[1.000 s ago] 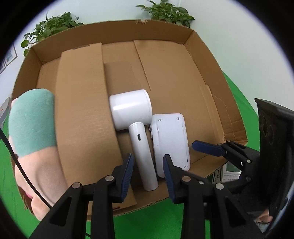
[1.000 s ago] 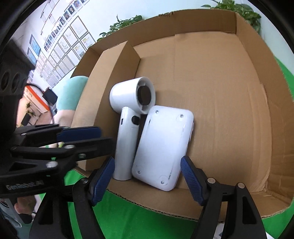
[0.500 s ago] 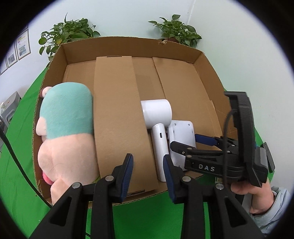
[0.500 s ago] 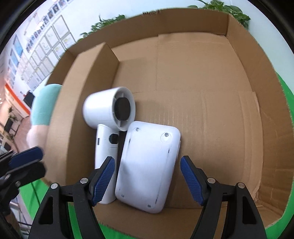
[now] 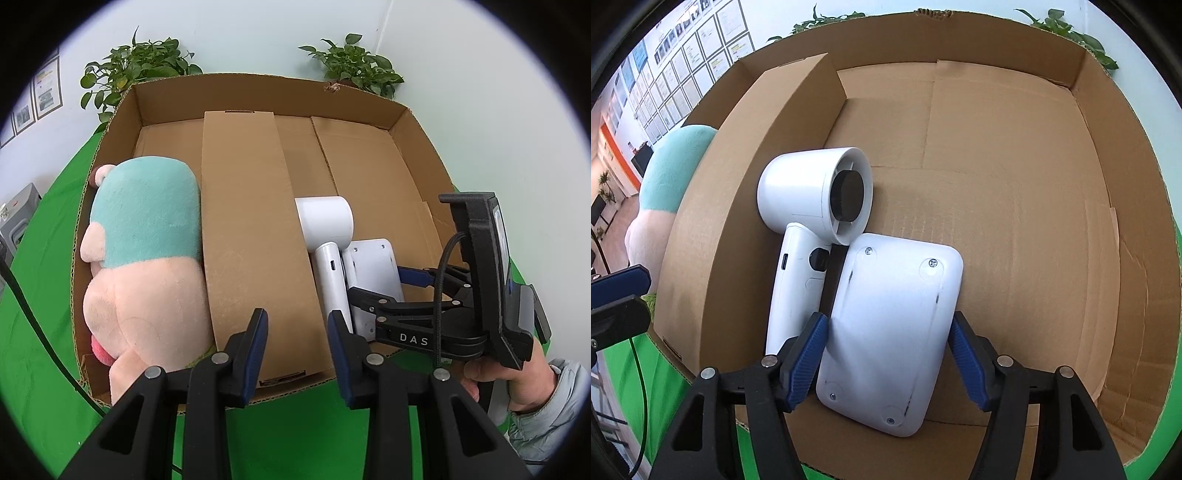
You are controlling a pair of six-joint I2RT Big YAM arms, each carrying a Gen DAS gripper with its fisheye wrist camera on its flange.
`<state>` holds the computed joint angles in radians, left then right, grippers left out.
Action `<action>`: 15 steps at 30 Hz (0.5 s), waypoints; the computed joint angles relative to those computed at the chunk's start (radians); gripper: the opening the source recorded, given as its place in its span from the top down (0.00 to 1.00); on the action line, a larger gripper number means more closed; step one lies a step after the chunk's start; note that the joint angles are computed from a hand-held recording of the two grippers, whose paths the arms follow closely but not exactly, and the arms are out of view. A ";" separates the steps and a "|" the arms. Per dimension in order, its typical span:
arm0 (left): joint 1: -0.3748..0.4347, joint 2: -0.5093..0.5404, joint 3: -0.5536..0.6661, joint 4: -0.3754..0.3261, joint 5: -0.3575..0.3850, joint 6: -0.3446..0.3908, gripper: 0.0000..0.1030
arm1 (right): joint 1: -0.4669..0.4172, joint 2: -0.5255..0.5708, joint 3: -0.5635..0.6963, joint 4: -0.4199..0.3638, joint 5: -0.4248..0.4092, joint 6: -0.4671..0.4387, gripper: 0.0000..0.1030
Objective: Organize objects
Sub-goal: 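Withdraw the right tool and move it toward the white medicine box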
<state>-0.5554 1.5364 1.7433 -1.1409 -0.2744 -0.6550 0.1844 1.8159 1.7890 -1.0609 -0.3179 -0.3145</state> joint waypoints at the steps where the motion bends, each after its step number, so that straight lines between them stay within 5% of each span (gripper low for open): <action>1: -0.003 0.000 0.001 0.000 -0.008 -0.001 0.68 | -0.003 0.001 0.001 0.001 -0.010 -0.001 0.37; 4: -0.024 0.003 0.011 -0.014 -0.073 -0.002 0.67 | -0.009 -0.012 -0.009 0.011 -0.012 0.005 0.36; 6: -0.048 0.005 0.020 -0.027 -0.164 -0.007 0.54 | -0.014 -0.057 -0.052 0.067 -0.022 0.011 0.31; 8: -0.081 0.003 0.023 -0.029 -0.293 -0.024 0.38 | -0.018 -0.133 -0.135 0.179 -0.013 0.020 0.02; 11: -0.138 -0.013 0.010 -0.007 -0.482 -0.041 0.20 | -0.025 -0.258 -0.264 0.330 0.021 0.018 0.00; 15: -0.196 -0.043 -0.011 0.013 -0.614 -0.093 0.20 | -0.055 -0.387 -0.380 0.394 0.011 0.017 0.00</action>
<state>-0.7514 1.4935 1.7321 -1.1277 -0.8881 -0.7479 0.1296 1.4286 1.4088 -0.6666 -0.3067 -0.2979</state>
